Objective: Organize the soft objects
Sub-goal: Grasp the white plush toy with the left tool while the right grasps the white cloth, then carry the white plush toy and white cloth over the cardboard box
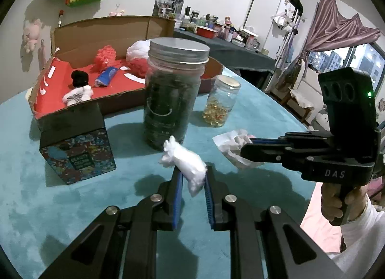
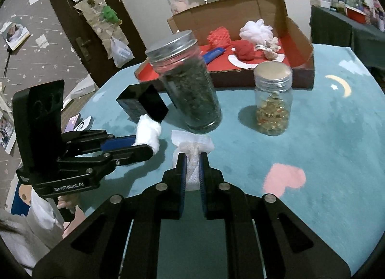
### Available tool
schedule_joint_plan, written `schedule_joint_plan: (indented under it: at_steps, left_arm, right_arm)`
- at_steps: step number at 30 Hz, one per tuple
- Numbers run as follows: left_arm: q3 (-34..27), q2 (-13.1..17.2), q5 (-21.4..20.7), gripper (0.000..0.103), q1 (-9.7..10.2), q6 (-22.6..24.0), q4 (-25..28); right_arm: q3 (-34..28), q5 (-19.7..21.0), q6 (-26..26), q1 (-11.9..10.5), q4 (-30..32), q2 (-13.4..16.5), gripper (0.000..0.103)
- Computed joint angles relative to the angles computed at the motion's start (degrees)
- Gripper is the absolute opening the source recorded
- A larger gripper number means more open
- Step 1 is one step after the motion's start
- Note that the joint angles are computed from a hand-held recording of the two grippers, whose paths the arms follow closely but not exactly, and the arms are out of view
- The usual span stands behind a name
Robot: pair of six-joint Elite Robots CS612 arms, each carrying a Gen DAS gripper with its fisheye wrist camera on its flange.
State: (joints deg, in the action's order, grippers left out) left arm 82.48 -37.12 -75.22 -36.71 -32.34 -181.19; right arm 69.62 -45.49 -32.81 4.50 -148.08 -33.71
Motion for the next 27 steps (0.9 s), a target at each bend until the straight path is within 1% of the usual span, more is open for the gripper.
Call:
schedule_joint_plan:
  at_steps: [7, 16, 23, 27]
  left_arm:
    - [-0.3, 0.2, -0.5, 0.019, 0.11, -0.4, -0.1]
    - [0.2, -0.1, 0.1, 0.019, -0.04, -0.5, -0.9]
    - [2.1, -1.3, 2.3, 0.019, -0.11, -0.9, -1.2]
    - [3.5, -2.0, 3.6, 0.019, -0.05, -1.8, -1.2]
  right_arm:
    - [-0.4, 0.3, 0.1, -0.1, 0.5, 0.2, 0.010]
    - [-0.2, 0.2, -0.1, -0.1, 0.3, 0.1, 0.010]
    - [-0.2, 0.0, 1.0, -0.4, -1.0, 0.0, 0.010]
    - [-0.3, -0.7, 2.0, -0.6, -2.3, 0.0, 0.010]
